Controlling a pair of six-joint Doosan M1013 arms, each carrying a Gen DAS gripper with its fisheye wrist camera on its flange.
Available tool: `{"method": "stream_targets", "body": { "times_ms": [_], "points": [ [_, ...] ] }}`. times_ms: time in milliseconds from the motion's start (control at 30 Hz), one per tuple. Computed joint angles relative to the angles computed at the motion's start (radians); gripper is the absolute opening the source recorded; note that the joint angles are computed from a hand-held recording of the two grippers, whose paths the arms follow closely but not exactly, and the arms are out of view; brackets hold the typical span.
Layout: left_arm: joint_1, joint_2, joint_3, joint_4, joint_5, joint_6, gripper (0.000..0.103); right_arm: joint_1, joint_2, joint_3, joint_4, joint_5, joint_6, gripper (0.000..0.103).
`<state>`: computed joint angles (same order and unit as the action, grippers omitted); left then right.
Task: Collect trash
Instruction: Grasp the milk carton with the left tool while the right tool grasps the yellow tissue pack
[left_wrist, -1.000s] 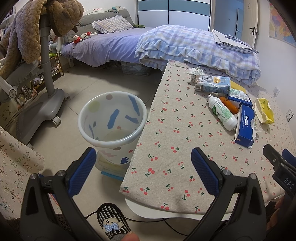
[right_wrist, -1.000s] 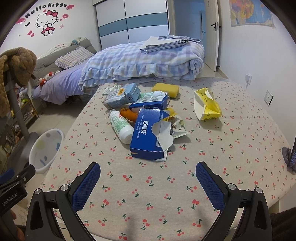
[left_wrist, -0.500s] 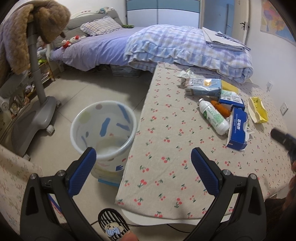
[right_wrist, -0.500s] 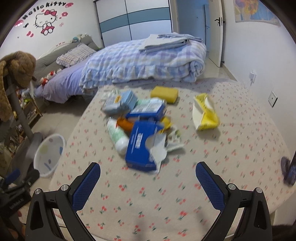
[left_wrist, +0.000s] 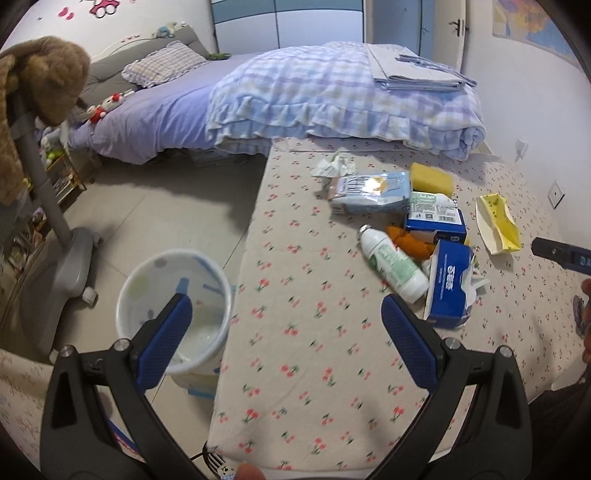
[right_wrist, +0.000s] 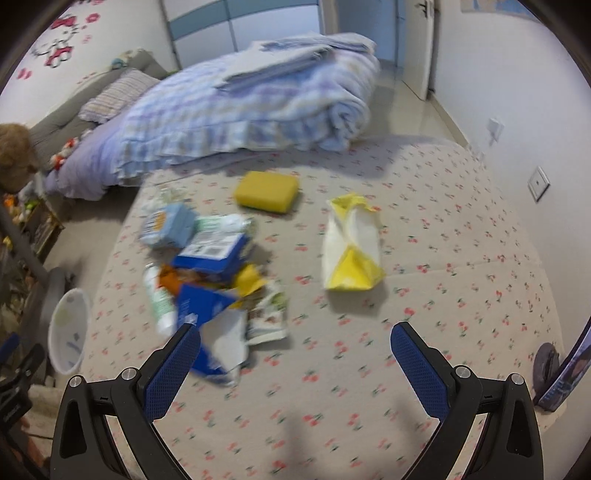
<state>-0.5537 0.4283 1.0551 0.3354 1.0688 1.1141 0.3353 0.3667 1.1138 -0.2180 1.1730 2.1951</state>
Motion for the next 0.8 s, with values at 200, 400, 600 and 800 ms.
{"method": "stream_targets", "body": {
  "times_ms": [200, 400, 600, 800],
  "points": [
    [0.007, 0.070, -0.092, -0.082, 0.029, 0.015, 0.102, -0.050, 0.035, -0.007, -0.014, -0.001, 0.006, 0.103],
    [0.025, 0.150, -0.202, -0.217, 0.083, 0.021, 0.102, -0.116, 0.122, -0.108, 0.177, 0.106, -0.061, 0.102],
    [0.038, 0.220, -0.307, -0.283, 0.117, 0.007, 0.102, -0.139, 0.164, -0.155, 0.241, 0.135, -0.053, 0.096],
    [0.039, 0.297, -0.431, -0.344, 0.140, 0.002, 0.102, -0.155, 0.181, -0.156, 0.293, 0.152, -0.048, 0.082]
  ]
}}
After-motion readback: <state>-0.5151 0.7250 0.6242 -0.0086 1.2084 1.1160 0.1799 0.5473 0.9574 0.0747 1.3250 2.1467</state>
